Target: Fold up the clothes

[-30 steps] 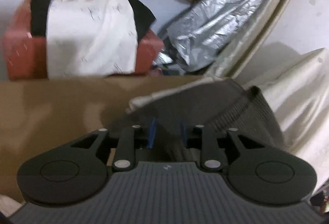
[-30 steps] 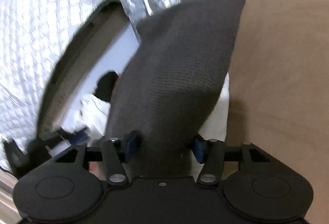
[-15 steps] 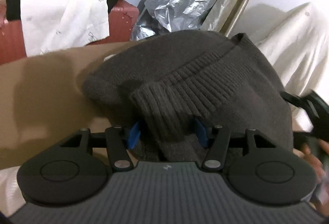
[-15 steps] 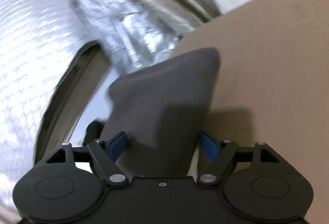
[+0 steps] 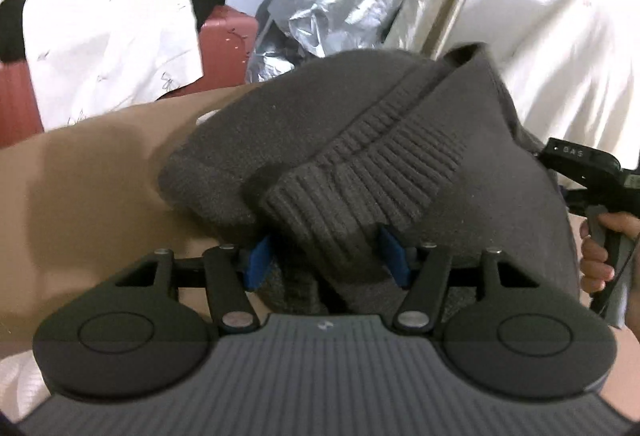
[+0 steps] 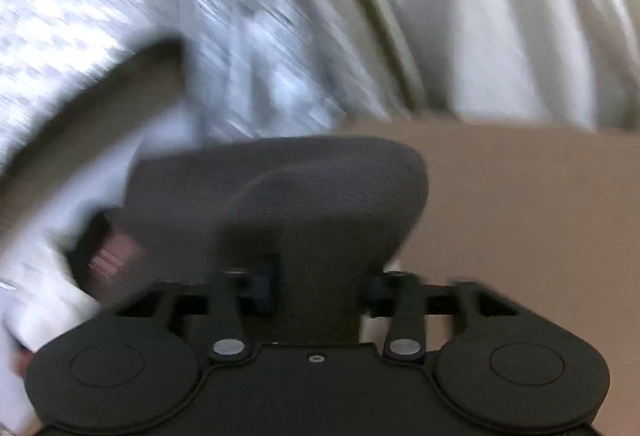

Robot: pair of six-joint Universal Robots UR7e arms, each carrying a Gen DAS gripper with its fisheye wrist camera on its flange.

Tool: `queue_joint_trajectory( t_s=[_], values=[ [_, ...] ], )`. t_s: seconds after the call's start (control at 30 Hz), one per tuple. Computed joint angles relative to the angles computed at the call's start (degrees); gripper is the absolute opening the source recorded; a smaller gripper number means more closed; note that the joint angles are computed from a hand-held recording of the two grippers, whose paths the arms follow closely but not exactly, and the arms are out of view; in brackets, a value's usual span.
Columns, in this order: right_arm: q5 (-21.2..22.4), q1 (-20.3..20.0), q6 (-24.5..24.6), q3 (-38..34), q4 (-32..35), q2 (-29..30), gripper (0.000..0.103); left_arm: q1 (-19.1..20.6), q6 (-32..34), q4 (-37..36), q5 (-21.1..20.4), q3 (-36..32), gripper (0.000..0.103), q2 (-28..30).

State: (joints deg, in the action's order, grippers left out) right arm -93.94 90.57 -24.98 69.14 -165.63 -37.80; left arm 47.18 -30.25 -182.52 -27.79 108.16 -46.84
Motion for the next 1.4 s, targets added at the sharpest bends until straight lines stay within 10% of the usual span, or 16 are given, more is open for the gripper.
queue_joint_trajectory(
  t_s=[0.13, 0.37, 0.47, 0.57, 0.83, 1.07, 1.4],
  values=[
    [2.93, -0.81, 4.29, 9.76, -9.88, -5.36, 0.073, -0.28, -1.74, 2.03, 1.32, -0.07, 0.061, -0.23],
    [14.22, -0.92, -5.64, 29.58, -15.80, -16.45, 0.077, -0.55, -5.40, 5.84, 0.67, 0.22, 0.062, -1.56],
    [3.77, 2.65, -16.05, 28.72, -4.64, -14.09, 0.098, -0.31, -8.15, 12.26, 1.27, -1.13, 0.069, -2.06],
    [-4.91, 5.75, -19.86, 29.96, -11.32, -11.01, 0.103, -0.38, -13.39, 18.70, 0.82, -1.35, 0.072, -3.53],
    [-14.40, 11.39, 4.85, 36.12, -1.99, -23.35, 0.100, -7.35, -23.26, 31.52, 3.10, 2.66, 0.075, -10.96],
    [-16.24, 12.29, 3.21, 48.35, -9.42, -33.19, 0.100, -13.06, -33.84, 44.69, 1.91, 3.78, 0.079, -12.80],
    [-23.34, 16.22, 1.08, 54.35, -12.25, -40.32, 0.099, -20.04, -38.30, 43.78, 0.92, 8.96, 0.087, -15.10]
  ],
)
